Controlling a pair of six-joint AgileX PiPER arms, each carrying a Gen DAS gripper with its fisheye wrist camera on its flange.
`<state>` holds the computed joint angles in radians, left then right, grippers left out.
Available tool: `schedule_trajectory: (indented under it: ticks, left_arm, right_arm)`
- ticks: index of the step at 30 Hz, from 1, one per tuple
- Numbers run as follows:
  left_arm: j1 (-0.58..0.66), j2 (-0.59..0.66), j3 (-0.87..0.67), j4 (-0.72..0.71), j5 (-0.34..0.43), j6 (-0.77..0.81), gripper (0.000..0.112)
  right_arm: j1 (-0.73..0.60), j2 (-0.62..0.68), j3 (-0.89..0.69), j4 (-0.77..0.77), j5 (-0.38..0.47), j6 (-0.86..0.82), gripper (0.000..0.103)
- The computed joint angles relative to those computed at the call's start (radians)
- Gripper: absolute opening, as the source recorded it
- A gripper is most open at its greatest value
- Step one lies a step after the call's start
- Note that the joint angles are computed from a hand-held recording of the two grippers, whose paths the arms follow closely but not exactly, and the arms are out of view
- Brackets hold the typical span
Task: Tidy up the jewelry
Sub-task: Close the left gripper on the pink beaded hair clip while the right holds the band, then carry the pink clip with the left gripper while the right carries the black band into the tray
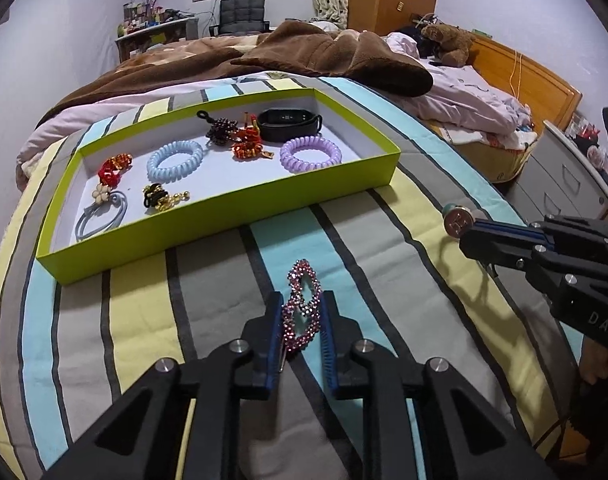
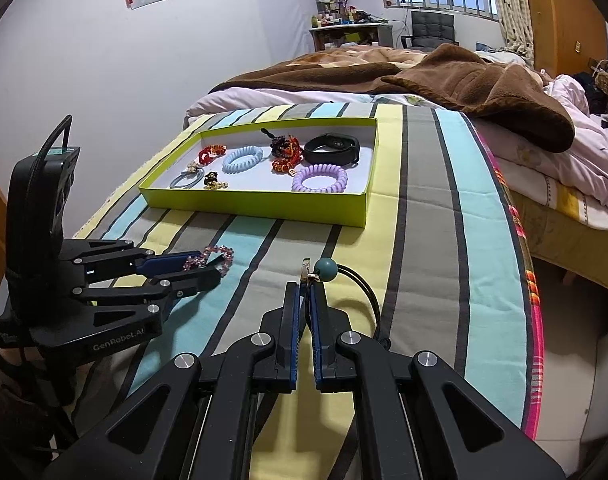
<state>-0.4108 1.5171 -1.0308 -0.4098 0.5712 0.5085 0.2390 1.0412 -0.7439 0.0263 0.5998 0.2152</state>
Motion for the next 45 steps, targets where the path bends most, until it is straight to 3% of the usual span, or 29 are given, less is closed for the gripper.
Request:
schedule_trajectory:
  ticks: [7,15,25,45]
  left_arm:
    - [0.06,0.002,0.0,-0.137,0.036,0.087,0.013]
    - [0.097,-0.029,0.015,-0.162,0.015,0.09,0.013]
    - [0.176,-0.02,-0.074,-0.207,0.067,0.119,0.013]
    - [0.25,0.269,-0.452,-0.189,0.182,0.068,0.013]
  right_arm:
    - [0.004,0.003,-0.003,0.001,-0.004,0.002,0.005]
    - [0.013,0.019,-0.023,-0.008,-0.01,0.012,0.005]
    - [0.042,0.092,-0.132,-0.03,-0.009,0.015,0.005]
    - [-0.004,0.477,-0.46,0.098,0.01,-0.184,0.005]
